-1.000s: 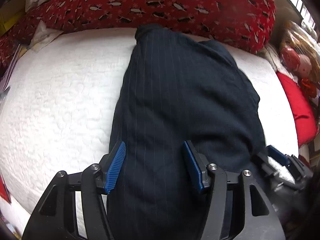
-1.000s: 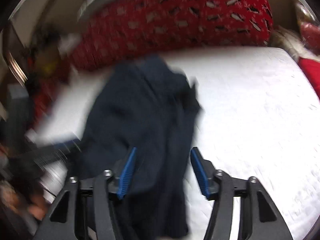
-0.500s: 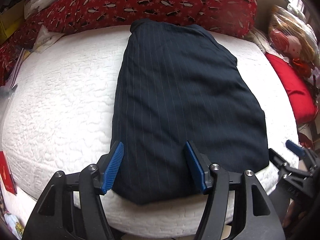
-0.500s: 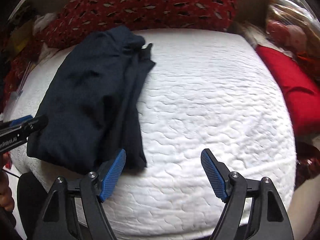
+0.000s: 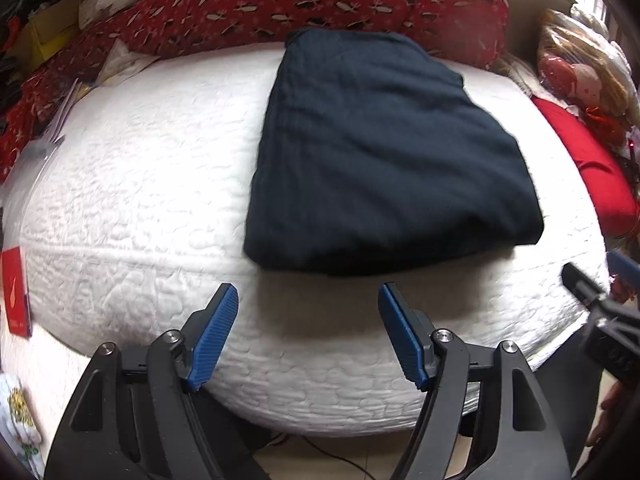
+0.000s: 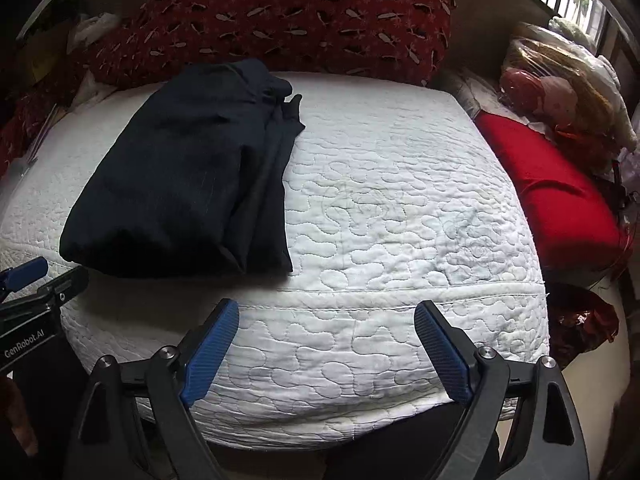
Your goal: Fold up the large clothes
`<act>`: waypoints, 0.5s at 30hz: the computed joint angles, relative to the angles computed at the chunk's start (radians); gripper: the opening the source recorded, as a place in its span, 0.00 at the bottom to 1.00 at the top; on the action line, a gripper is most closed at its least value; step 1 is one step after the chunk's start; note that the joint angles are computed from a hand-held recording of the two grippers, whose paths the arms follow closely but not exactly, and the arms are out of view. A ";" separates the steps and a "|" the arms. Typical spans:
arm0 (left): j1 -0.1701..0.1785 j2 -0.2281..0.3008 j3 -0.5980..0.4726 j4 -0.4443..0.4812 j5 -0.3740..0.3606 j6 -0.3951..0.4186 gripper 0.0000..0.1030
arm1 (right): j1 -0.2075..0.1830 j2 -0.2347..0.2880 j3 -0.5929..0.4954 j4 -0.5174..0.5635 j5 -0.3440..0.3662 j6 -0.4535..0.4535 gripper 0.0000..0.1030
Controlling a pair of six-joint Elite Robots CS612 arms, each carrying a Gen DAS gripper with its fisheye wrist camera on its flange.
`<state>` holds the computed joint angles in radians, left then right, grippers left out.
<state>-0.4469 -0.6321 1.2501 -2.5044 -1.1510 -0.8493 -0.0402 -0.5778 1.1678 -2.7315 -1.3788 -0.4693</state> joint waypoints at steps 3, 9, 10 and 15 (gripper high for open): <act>-0.003 -0.002 0.008 0.005 0.007 -0.016 0.70 | -0.004 -0.017 0.029 -0.034 0.014 -0.008 0.89; -0.016 -0.009 0.014 -0.005 0.061 -0.007 0.70 | -0.010 -0.028 0.054 -0.107 0.054 -0.018 0.90; -0.021 -0.011 0.016 -0.006 0.079 -0.008 0.70 | -0.012 -0.030 0.054 -0.103 0.068 -0.017 0.90; -0.034 -0.021 0.025 -0.012 0.146 -0.006 0.74 | -0.019 -0.035 0.057 -0.115 0.113 0.000 0.90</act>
<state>-0.4805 -0.6528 1.2753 -2.5161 -1.0045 -0.8549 -0.0591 -0.6128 1.2245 -2.8468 -1.2657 -0.4695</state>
